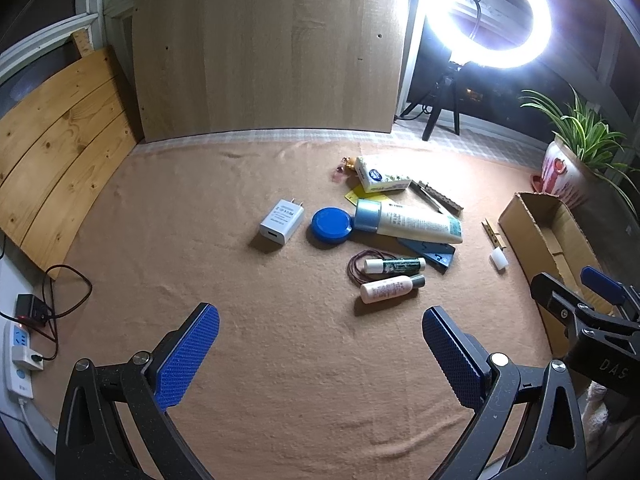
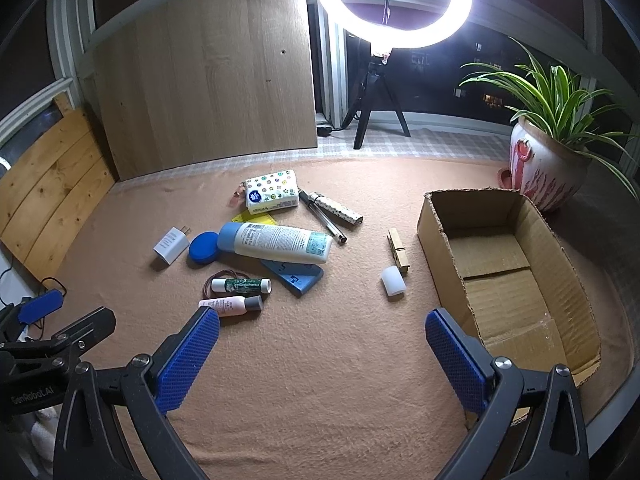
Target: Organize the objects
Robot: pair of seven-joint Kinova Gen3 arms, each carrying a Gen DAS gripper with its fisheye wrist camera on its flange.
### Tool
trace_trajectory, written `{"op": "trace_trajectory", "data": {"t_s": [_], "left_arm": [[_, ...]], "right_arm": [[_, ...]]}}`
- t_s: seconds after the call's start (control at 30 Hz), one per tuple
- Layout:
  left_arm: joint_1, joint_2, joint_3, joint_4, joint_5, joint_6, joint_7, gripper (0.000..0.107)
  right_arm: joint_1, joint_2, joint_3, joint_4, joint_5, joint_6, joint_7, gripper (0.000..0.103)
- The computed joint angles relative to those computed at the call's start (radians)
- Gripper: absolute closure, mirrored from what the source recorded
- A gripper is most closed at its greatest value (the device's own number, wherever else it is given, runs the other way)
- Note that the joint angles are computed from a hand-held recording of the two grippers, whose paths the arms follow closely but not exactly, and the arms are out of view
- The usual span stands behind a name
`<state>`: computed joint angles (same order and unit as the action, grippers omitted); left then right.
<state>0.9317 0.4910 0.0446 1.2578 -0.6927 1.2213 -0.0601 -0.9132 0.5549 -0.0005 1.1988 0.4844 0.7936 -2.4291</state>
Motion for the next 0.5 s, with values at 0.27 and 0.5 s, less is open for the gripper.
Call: {"op": "trace_trajectory", "data": {"t_s": [0.27, 0.5], "left_arm": [[-0.003, 0.003, 0.0, -0.002, 0.003, -0.005, -0.004, 0.005], [-0.005, 0.004, -0.001, 0.0, 0.006, -0.013, -0.005, 0.005]], "right_arm": [[-0.003, 0.004, 0.001, -0.006, 0.003, 0.007, -0.004, 0.001], [0.0, 0.011, 0.0, -0.015, -0.003, 0.014, 0.0, 0.001]]}}
